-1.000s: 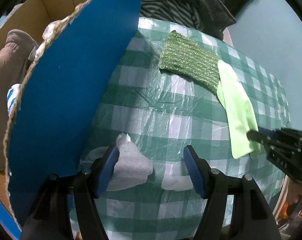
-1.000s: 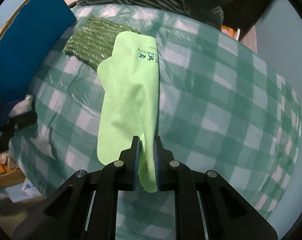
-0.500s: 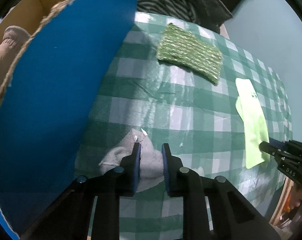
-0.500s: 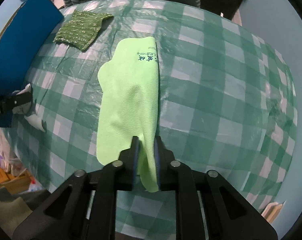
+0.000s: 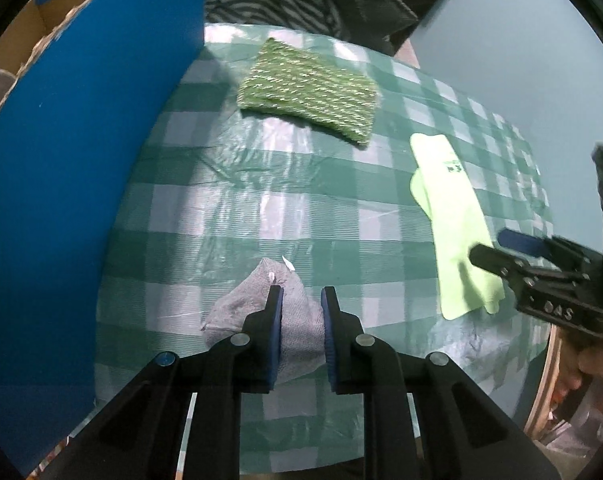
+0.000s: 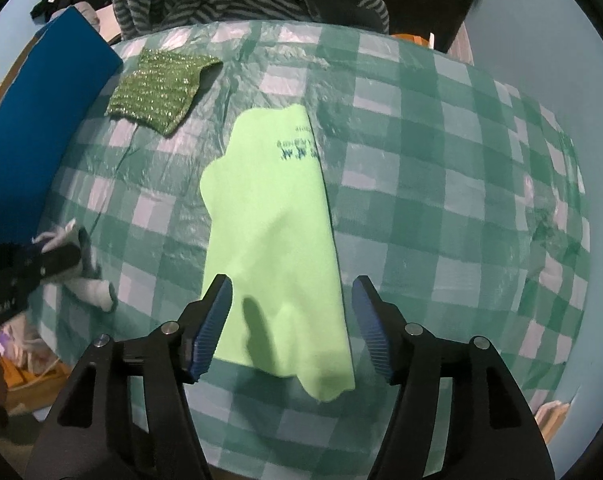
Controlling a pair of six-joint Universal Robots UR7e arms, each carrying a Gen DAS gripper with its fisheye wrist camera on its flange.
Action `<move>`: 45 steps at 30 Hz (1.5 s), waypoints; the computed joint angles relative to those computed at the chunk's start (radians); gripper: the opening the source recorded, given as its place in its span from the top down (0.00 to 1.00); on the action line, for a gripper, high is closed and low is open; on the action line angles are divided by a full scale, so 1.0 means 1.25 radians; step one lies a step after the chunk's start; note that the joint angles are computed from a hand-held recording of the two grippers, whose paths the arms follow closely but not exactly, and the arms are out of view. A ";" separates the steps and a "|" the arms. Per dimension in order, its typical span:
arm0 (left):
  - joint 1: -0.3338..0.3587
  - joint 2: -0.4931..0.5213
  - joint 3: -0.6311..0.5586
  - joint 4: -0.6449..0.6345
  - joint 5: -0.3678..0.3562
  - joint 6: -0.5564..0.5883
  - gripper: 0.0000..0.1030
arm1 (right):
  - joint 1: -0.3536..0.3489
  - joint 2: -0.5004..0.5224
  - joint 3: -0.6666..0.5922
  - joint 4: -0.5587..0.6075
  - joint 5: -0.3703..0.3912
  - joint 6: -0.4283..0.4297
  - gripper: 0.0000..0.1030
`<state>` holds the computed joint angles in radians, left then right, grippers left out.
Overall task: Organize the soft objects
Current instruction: 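Close the left tool on the grey sock while the right tool holds the cloth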
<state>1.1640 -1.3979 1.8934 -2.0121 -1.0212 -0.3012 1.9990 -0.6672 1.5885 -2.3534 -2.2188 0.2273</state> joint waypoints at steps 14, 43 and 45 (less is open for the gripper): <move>0.011 -0.037 0.009 -0.014 0.051 -0.073 0.41 | -0.011 0.060 -0.080 0.028 -0.020 -0.037 0.36; 0.001 -0.080 0.028 0.069 0.097 -0.165 0.34 | 0.016 0.028 -0.006 -0.060 0.045 -0.058 0.92; 0.002 -0.073 0.024 0.079 0.114 -0.176 0.34 | 0.020 0.019 0.008 -0.066 0.053 -0.052 0.92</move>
<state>1.1666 -1.4886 1.9233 -1.9128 -0.8786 -0.5207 2.0237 -0.6428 1.5987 -2.4359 -2.1524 0.1618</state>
